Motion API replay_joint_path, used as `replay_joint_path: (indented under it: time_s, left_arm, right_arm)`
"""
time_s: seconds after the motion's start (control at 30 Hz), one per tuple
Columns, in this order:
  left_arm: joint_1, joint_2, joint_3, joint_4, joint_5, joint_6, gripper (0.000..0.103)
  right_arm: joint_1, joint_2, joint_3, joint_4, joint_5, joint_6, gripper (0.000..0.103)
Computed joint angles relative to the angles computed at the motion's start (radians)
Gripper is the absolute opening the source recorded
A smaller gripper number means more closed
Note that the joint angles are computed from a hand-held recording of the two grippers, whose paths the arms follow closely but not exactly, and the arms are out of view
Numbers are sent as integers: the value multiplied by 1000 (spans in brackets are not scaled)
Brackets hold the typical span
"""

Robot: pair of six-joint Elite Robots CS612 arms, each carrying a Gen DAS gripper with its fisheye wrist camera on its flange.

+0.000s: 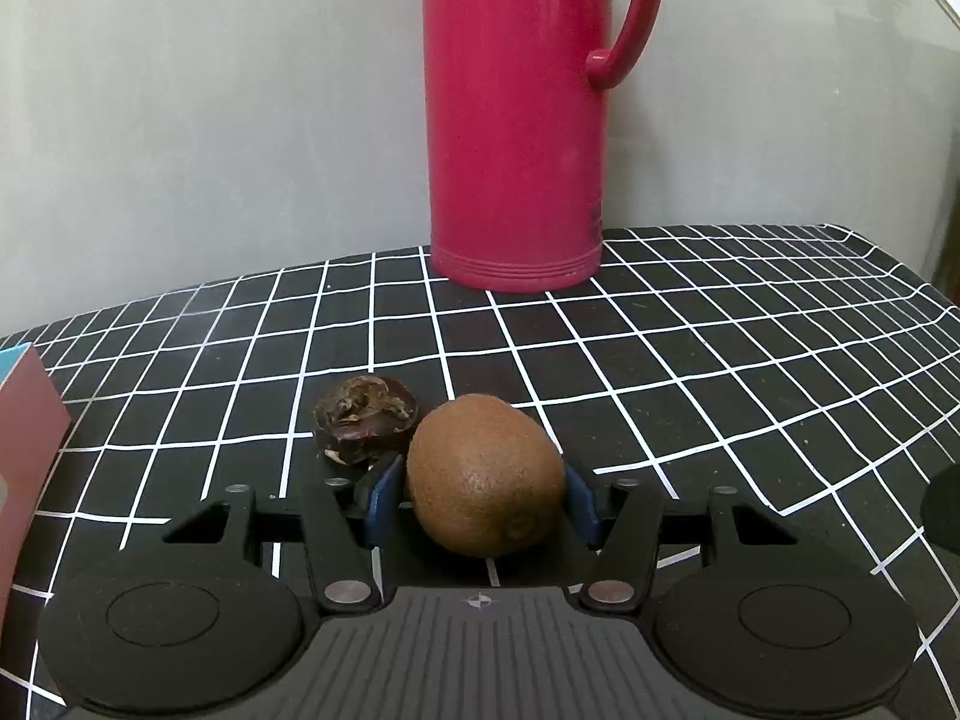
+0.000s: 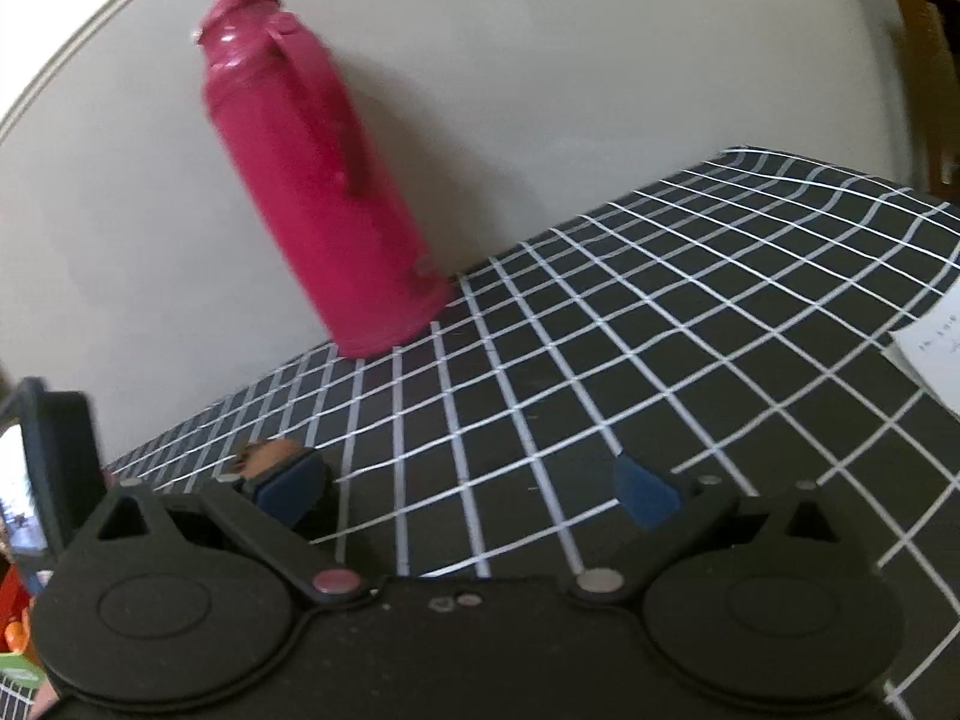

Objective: Organize fruits
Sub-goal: 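Carry the kiwi into the red box and open the left gripper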

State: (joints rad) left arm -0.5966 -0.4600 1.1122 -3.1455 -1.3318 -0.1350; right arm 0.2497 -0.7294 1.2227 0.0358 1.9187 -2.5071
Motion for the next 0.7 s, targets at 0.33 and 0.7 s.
replay_joint_path:
  time_s: [0.33,0.7]
  left_arm:
    - [-1,-2,7,-9,-2,12,57]
    - [4,-6,16,-26,-21,11,54]
  right_arm:
    - [-11,56,-95,114,80,-2,103]
    - [-6,45,-78,73,51,-27,103]
